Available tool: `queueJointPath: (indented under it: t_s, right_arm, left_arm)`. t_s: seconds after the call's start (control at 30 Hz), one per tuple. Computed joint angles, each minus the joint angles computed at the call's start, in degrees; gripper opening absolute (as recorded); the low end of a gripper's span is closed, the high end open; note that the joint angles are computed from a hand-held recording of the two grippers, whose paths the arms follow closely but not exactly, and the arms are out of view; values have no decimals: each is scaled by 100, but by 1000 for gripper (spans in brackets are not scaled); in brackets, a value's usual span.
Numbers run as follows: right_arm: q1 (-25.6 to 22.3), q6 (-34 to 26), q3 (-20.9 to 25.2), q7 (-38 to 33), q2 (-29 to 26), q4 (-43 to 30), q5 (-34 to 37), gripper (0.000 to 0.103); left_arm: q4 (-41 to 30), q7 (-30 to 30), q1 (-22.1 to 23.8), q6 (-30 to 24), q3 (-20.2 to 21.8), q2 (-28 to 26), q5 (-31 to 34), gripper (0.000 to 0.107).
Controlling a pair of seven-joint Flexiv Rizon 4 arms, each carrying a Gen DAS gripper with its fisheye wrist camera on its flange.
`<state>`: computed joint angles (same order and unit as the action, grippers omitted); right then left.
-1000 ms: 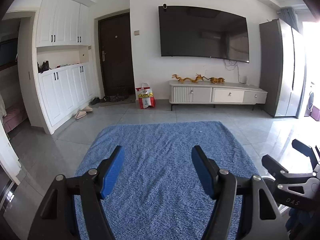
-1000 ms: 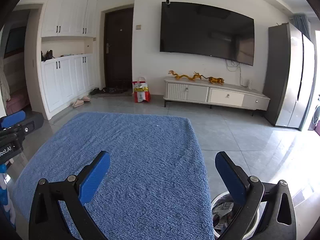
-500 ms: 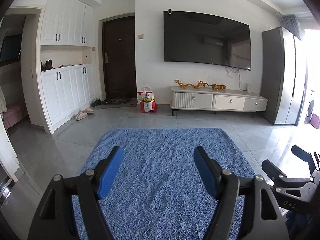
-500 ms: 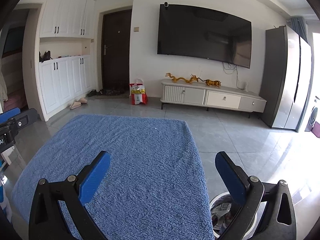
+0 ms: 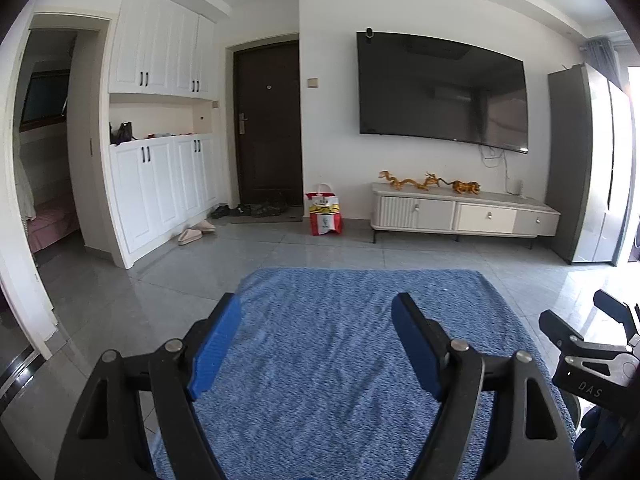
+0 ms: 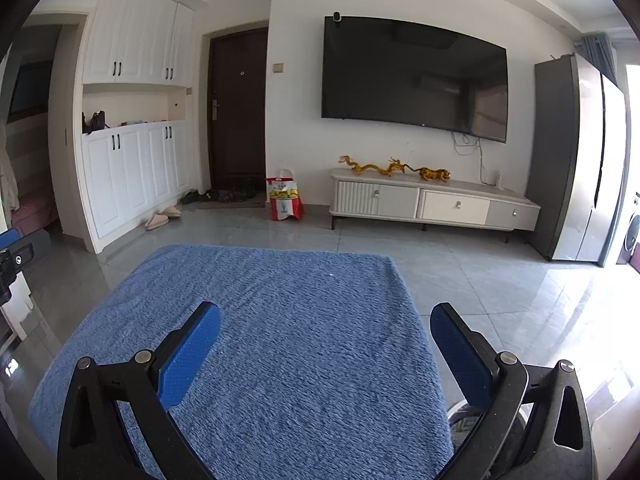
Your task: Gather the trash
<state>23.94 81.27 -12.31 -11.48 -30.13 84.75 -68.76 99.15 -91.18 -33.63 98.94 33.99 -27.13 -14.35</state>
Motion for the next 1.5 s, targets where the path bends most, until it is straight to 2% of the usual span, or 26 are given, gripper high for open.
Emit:
queueJointPath:
  t_s: [0.1, 0.23, 0.3, 0.37, 0.47, 0.6, 0.67, 0.97, 1.13, 1.33, 1.5]
  right_arm:
    - [14, 8, 30, -94, -84, -118, 80, 103]
    - [83, 47, -21, -164, -131, -205, 121, 103]
    - [129, 124, -110, -48, -119, -200, 27, 103]
    - [144, 185, -155, 51, -119, -223, -44, 103]
    - [143, 299, -210, 206, -105, -236, -172, 103]
    - [89, 438, -234, 375, -87, -247, -336, 103]
    - [52, 530, -237, 434, -62, -216, -415, 103]
    - [-112, 698, -63, -71, 30, 20, -297, 103]
    - [-84, 849, -291, 458, 161, 203, -738, 103]
    - [-290, 697, -96, 929, 258, 243, -1235, 103]
    - [-509, 570, 200, 993, 243, 173, -1470, 103]
  left_arm:
    - [-31, -103, -254, -38, 390, -108, -58, 77]
    - [3, -153, -326, 2, 544, -121, -82, 78]
    - [27, -177, -477, 62, 751, -173, -135, 78]
    - [33, -176, -701, 117, 1024, -275, -279, 78]
    - [106, -17, -785, 211, 1070, -277, -470, 78]
    - [171, 141, -1263, 349, 1600, -519, -881, 78]
    - [193, 217, -1369, 410, 1677, -578, -1082, 78]
    - [210, 634, -1716, 549, 1811, -821, -1963, 78]
    - [251, 1032, -1843, 573, 1772, -867, -2283, 78]
    - [301, 1446, -1809, 720, 1531, -799, -2639, 78]
    - [344, 1759, -1605, 801, 1107, -648, -2876, 78]
